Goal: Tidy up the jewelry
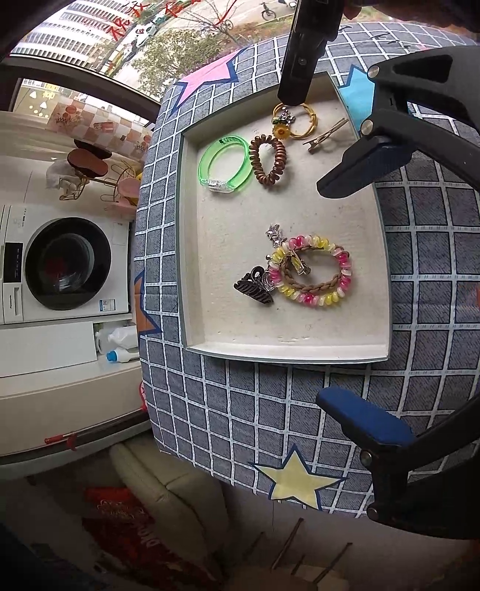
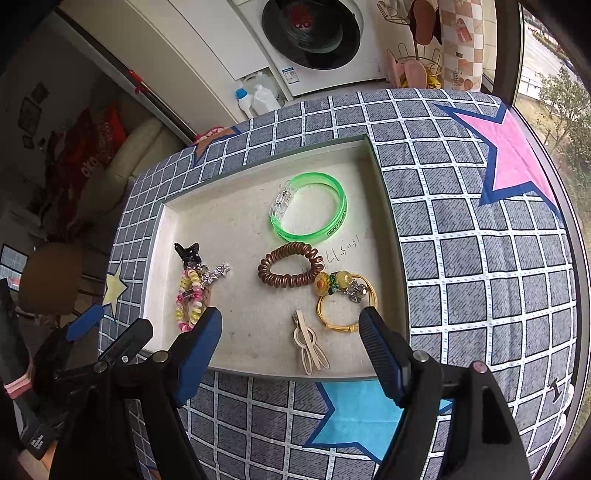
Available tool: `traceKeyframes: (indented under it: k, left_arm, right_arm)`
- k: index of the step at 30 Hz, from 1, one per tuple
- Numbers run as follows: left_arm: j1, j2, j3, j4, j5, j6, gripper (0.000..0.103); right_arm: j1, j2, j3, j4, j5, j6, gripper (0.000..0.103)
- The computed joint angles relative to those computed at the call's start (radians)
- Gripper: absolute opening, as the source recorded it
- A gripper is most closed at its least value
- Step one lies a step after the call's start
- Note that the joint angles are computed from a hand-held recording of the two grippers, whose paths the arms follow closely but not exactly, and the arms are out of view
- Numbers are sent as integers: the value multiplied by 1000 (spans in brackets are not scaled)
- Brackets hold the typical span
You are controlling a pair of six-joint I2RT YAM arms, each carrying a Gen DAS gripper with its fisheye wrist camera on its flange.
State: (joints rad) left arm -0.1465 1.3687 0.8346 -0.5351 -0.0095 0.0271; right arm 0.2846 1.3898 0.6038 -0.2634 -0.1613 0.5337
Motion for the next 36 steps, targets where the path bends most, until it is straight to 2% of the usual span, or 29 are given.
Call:
traceKeyframes:
  k: [2,10,18,23,27,32,36]
  left_arm:
    - [-14,-17,-13,-12,-25,-8,103]
    - [-7,-133,-73,-80,-53,-3,103]
    - [35,-292,-112,-192,-39,22,103]
    - [117,-400,-111,-308,13,70,103]
    - [206,-501,-100,-411,54,147,103]
    - [374,-588,-58,-555,151,286,103]
    - [554,-628,-15,-667,252,444,103]
  right_arm:
    - [12,-11,-4,-17,19,4,89]
    - [62,-112,-56,-76,89,47,89]
    - [210,-247,-94,-190,206,158,89]
    - [363,-354,-105,-303,305,300,89]
    - [507,-415,-84,-413,373,440,89]
    - [740,-438,-22,-567,464,652,89]
    - [948,-416,40,-700,546,871,89]
